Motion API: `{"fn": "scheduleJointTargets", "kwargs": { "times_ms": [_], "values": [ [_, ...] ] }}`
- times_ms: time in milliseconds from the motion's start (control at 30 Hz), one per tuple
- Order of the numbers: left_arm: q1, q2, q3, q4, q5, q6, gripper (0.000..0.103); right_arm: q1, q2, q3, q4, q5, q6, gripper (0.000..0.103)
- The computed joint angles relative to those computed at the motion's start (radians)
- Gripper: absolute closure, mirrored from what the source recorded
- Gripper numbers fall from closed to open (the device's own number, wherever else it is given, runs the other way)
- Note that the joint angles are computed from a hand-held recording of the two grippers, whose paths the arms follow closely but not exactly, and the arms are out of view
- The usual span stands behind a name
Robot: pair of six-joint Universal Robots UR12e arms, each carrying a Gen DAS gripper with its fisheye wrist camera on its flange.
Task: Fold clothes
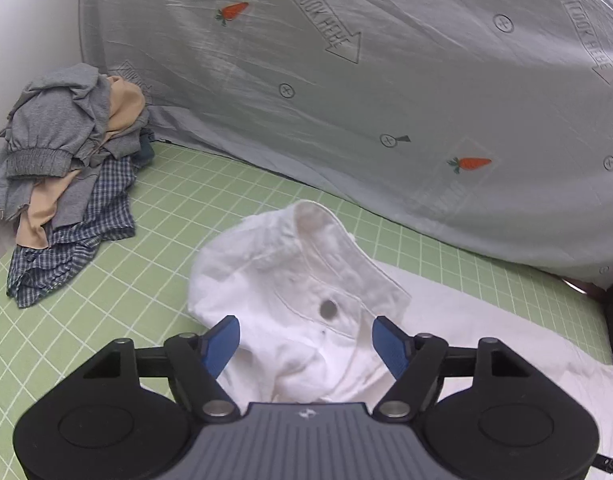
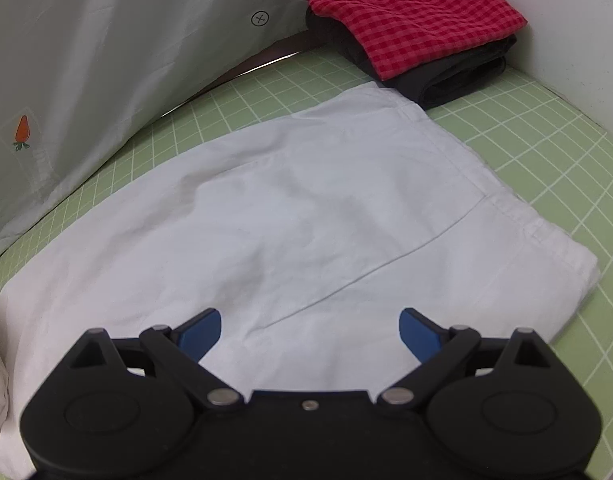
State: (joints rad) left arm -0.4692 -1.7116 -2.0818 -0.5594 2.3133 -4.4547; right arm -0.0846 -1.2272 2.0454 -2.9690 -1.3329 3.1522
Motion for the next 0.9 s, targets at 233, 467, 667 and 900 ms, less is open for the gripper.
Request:
{"fn": "scheduleJointTargets", "kwargs": {
  "times_ms": [233, 467, 667, 900],
  "values": [
    [0.093, 0.007, -0.020, 0.024, -0.076, -0.043, 0.025, 0.020, 0.011, -0.024, 0.015, -0.057, -0.015, 0.006],
    [0.158, -0.044, -0.001, 0.072, -0.138, -0.033, 0.023, 0.030, 0.026, -0.049, 0.076, -0.144, 0.005, 0.006],
    [0.202, -0.073, 0.010, 0.059, -0.188, -0.052, 0.072, 0.048, 0.038, -0.073, 0.115, -0.186, -0.024, 0.006],
    [0.195, -0.100, 0.006, 0.283, -0.243, 0.175, 0.091, 0.064, 0.043, -0.083, 0.120, -0.191, -0.064, 0.006]
  ]
}}
